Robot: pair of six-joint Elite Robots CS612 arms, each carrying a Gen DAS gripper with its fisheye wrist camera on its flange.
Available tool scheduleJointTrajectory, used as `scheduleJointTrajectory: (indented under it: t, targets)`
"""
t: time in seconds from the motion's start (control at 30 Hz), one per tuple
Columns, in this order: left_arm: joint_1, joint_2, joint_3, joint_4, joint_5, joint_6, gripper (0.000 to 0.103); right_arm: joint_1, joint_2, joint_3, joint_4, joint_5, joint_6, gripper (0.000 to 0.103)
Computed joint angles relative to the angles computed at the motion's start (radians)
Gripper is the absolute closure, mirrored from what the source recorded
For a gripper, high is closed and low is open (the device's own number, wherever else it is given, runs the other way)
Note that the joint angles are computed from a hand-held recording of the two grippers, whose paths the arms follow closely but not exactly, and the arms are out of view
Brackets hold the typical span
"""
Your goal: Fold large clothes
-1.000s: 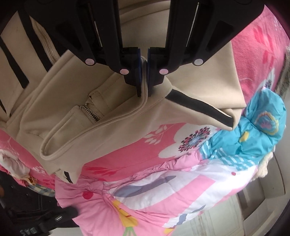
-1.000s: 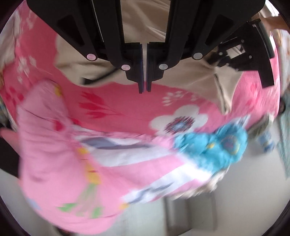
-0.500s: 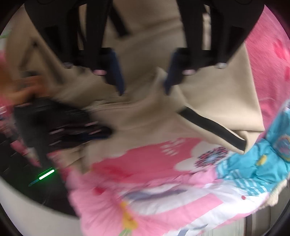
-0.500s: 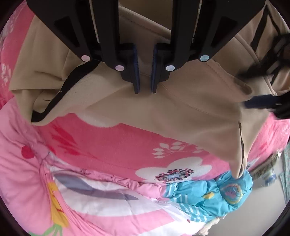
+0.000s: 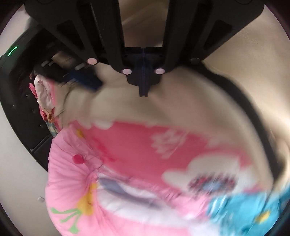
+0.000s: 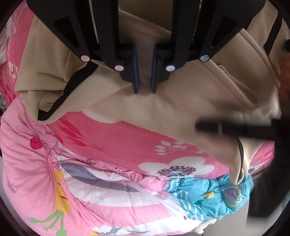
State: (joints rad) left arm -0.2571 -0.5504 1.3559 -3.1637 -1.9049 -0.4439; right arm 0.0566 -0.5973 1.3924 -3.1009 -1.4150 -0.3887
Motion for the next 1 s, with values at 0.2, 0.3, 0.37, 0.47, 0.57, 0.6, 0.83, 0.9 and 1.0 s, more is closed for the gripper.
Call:
scheduleJointTrajectory:
  t: [0.2,0.3,0.37,0.47,0.57,0.6,0.83,0.9,1.0]
  targets:
    - [0.019,0.039,-0.005,-0.135,-0.059,-0.123,0.101,-0.01,-0.001,0.005,-0.005,0.031,0.035,0.09]
    - [0.018,0.039,-0.008,-0.134,-0.057,-0.115,0.101,-0.04,-0.012,0.001,0.055,0.104,0.127,0.094]
    - [0.015,0.04,-0.009,-0.138,-0.05,-0.104,0.101,-0.075,-0.013,-0.014,0.131,0.205,0.254,0.103]
    - [0.018,0.043,-0.015,-0.137,-0.055,-0.101,0.101,-0.128,-0.006,-0.034,0.218,0.358,0.489,0.103]
    - [0.018,0.041,-0.01,-0.144,-0.053,-0.099,0.101,-0.121,-0.033,-0.026,0.261,0.253,0.587,0.103]
    - [0.018,0.04,-0.007,-0.147,-0.052,-0.099,0.101,-0.102,-0.053,-0.015,0.238,0.168,0.572,0.103]
    - [0.017,0.04,-0.004,-0.157,-0.048,-0.101,0.101,-0.037,-0.08,-0.052,0.093,0.15,0.379,0.103]
    - [0.017,0.04,-0.004,-0.159,-0.048,-0.103,0.101,-0.036,-0.046,-0.121,0.213,0.164,0.402,0.103]
    - [0.018,0.041,-0.003,-0.162,-0.051,-0.104,0.101,-0.042,0.022,-0.195,0.316,-0.036,0.577,0.103]
